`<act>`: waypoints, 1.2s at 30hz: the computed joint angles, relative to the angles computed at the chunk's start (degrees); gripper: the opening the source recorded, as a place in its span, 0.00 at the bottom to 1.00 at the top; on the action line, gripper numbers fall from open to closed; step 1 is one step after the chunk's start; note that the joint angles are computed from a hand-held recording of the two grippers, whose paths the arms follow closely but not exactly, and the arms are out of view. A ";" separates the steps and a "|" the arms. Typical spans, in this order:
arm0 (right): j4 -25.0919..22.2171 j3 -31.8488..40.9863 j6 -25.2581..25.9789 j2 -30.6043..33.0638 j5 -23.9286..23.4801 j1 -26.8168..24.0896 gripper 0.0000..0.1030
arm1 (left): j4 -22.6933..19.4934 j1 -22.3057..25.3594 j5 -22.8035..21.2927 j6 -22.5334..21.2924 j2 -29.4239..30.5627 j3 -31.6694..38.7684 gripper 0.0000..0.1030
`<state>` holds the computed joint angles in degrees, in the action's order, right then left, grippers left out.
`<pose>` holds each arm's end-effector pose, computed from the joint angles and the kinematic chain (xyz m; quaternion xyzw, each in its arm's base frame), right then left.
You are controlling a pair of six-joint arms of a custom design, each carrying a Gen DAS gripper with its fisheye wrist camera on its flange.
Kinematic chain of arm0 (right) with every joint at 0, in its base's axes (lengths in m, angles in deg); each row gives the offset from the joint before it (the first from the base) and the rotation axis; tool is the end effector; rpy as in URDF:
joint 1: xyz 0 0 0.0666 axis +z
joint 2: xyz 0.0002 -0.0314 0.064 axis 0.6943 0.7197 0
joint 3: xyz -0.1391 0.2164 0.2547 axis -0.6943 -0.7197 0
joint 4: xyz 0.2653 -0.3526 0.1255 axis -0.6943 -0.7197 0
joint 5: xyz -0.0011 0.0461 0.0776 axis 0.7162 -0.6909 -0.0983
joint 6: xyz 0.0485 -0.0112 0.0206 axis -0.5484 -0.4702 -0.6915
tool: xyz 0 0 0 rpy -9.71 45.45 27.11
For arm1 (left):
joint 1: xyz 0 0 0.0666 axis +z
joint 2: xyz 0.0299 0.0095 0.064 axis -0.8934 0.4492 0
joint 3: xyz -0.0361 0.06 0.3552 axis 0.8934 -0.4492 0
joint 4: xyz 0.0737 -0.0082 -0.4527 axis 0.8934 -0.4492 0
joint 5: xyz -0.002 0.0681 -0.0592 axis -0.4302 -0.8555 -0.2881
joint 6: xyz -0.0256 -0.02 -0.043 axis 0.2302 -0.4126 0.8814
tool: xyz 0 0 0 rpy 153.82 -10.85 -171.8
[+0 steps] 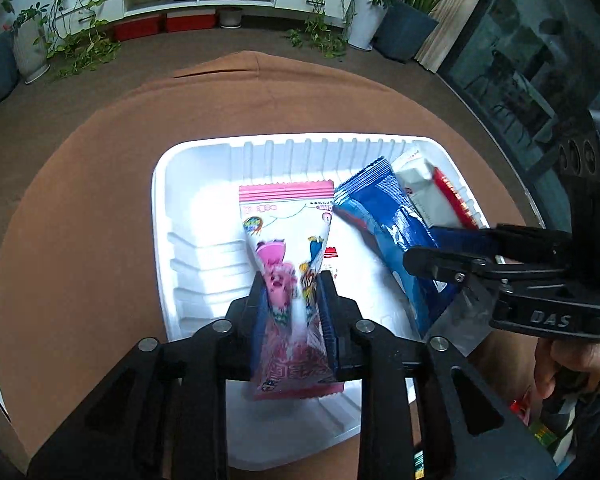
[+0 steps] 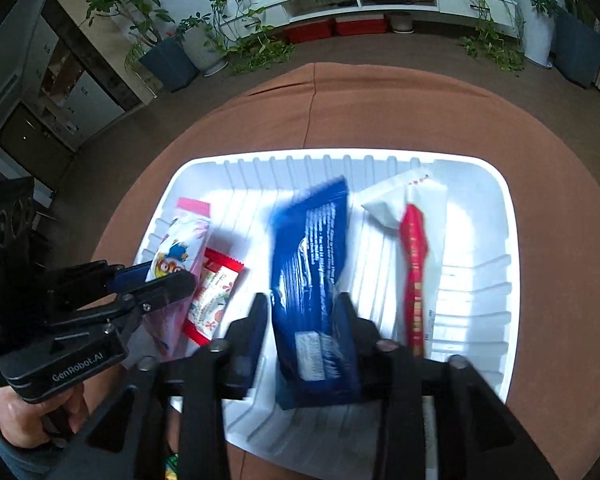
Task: Organize snacks
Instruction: 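Carry both packets into the white tray and release them, then grasp the checkered packet with left tool while right tool grasps orange packet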
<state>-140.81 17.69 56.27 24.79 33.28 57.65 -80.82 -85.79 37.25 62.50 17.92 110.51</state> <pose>0.3846 0.1012 0.4401 -0.0016 0.9678 0.1632 0.1915 0.6151 -0.2645 0.4079 0.2057 0.9400 -0.1681 0.2142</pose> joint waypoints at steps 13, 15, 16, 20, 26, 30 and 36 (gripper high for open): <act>-0.60 0.36 0.53 -13.15 0.61 -4.22 0.84 | 6.71 2.25 0.87 0.14 -17.76 -13.94 1.00; -0.59 -1.00 -0.42 -17.47 -0.01 -4.99 0.88 | 7.83 2.15 1.82 -0.59 -21.98 -17.62 1.00; -0.70 -1.91 -1.28 -19.76 -0.54 -5.29 0.90 | 8.76 1.93 2.15 -1.64 -25.04 -20.49 1.00; -2.60 -7.41 -5.54 -30.60 -1.57 -4.00 0.93 | 9.80 -0.78 -0.76 -6.39 -34.86 -29.48 1.00; -6.88 -16.03 -17.43 -44.82 -3.78 2.35 0.93 | 5.93 -5.17 4.01 -15.46 -46.41 -41.44 1.00; -8.02 -19.58 -23.36 -50.39 -4.27 6.47 0.93 | -0.63 -7.67 6.39 -25.86 -48.40 -44.18 1.00; -7.61 -21.92 -30.12 -53.07 1.88 17.63 0.86 | -3.93 -13.49 2.10 -38.38 -48.40 -45.41 0.95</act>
<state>-148.43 -4.24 26.15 -28.27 35.16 75.28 -84.75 -99.28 39.36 24.12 -30.48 65.10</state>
